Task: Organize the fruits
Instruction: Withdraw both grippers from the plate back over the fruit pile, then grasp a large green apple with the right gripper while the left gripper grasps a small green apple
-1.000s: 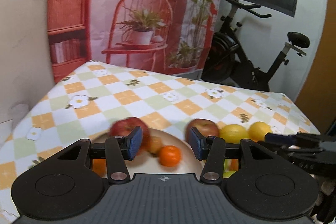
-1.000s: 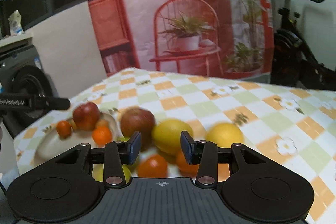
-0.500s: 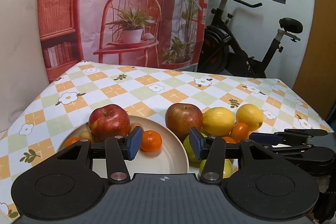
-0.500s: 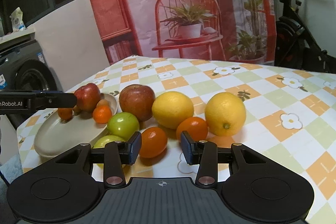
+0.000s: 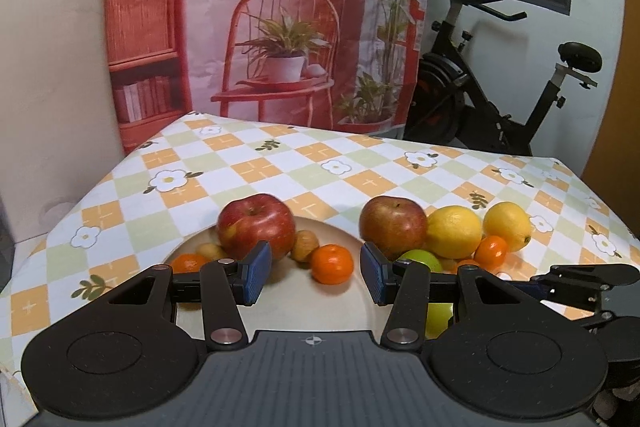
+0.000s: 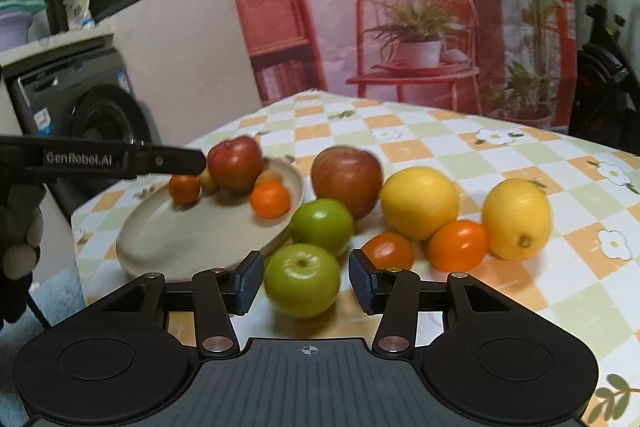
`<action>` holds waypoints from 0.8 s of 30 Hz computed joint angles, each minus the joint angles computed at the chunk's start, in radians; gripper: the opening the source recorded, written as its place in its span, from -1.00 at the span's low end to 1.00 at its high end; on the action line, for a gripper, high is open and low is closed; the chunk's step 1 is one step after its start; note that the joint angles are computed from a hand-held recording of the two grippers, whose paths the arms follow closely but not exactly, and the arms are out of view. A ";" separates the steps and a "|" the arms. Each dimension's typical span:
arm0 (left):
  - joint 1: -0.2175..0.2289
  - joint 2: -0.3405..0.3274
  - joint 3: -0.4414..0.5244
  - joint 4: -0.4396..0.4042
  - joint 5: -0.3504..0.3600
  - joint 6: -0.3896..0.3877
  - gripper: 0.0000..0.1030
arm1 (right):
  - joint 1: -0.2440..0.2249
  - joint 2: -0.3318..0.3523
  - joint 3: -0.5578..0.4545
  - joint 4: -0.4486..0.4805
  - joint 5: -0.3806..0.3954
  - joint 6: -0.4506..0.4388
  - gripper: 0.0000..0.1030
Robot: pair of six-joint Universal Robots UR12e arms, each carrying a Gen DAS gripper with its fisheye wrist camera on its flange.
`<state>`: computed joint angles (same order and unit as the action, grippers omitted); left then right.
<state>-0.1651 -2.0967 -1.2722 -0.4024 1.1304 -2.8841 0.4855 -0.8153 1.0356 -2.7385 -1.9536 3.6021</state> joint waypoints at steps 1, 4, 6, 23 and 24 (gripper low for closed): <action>0.001 0.001 -0.001 -0.001 0.001 -0.002 0.01 | 0.000 0.003 -0.006 0.012 0.006 -0.001 -0.14; 0.003 0.002 -0.003 -0.001 0.000 -0.007 0.01 | 0.000 0.012 -0.022 0.040 0.009 0.002 -0.12; 0.003 0.003 -0.005 -0.001 -0.003 -0.006 0.01 | -0.002 0.014 -0.024 0.052 0.017 0.009 -0.12; -0.001 0.008 -0.012 -0.040 -0.022 0.034 0.01 | -0.007 0.022 -0.020 0.028 0.035 0.000 -0.14; -0.001 0.009 -0.012 -0.045 -0.023 0.037 0.01 | -0.006 0.020 -0.017 0.023 0.032 -0.003 -0.14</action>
<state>-0.1657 -2.0881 -1.2842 -0.4472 1.1072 -2.8470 0.4796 -0.7949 1.0183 -2.7157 -1.9219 3.5994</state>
